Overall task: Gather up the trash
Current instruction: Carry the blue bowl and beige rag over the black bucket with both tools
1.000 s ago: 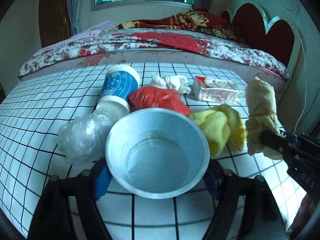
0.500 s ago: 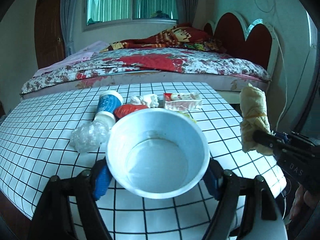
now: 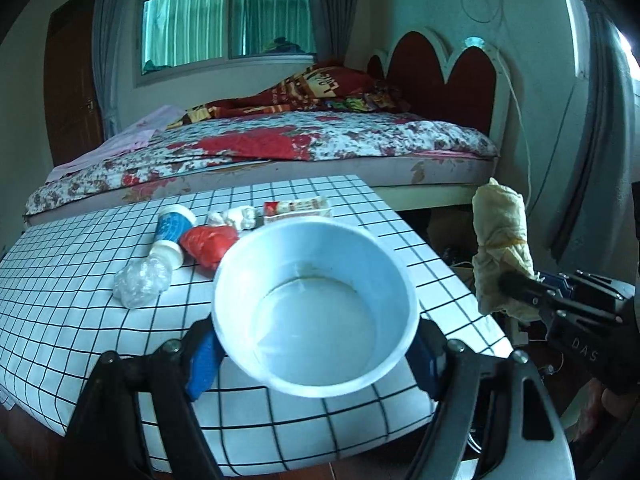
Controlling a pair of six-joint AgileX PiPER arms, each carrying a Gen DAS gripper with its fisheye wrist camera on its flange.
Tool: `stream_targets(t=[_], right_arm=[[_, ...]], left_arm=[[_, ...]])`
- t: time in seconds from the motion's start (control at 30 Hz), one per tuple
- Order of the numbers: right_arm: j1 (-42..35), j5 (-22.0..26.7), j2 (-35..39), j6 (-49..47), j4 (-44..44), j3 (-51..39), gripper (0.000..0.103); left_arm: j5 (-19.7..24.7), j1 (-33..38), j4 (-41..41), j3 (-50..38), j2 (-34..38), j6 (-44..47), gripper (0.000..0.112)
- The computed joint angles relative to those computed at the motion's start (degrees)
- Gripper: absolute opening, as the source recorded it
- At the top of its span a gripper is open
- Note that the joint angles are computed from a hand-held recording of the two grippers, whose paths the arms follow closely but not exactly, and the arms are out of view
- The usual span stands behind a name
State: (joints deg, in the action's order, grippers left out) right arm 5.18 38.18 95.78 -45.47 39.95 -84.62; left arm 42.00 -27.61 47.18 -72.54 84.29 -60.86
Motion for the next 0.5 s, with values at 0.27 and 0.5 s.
stream_targets(t=[0.27, 0.5], right_arm=[[-7.42, 0.92, -3.44, -5.1, 3.95, 4.4, 0.018], [-13.17, 2.07, -5.15, -9.03, 6.31, 7.43, 0.018]], left_arm=[[0.35, -5.58, 0.88, -3.91, 3.39, -0.3, 0.078], [-2.04, -9.31, 0.37, -6.45, 6.98, 0.03, 0.078]])
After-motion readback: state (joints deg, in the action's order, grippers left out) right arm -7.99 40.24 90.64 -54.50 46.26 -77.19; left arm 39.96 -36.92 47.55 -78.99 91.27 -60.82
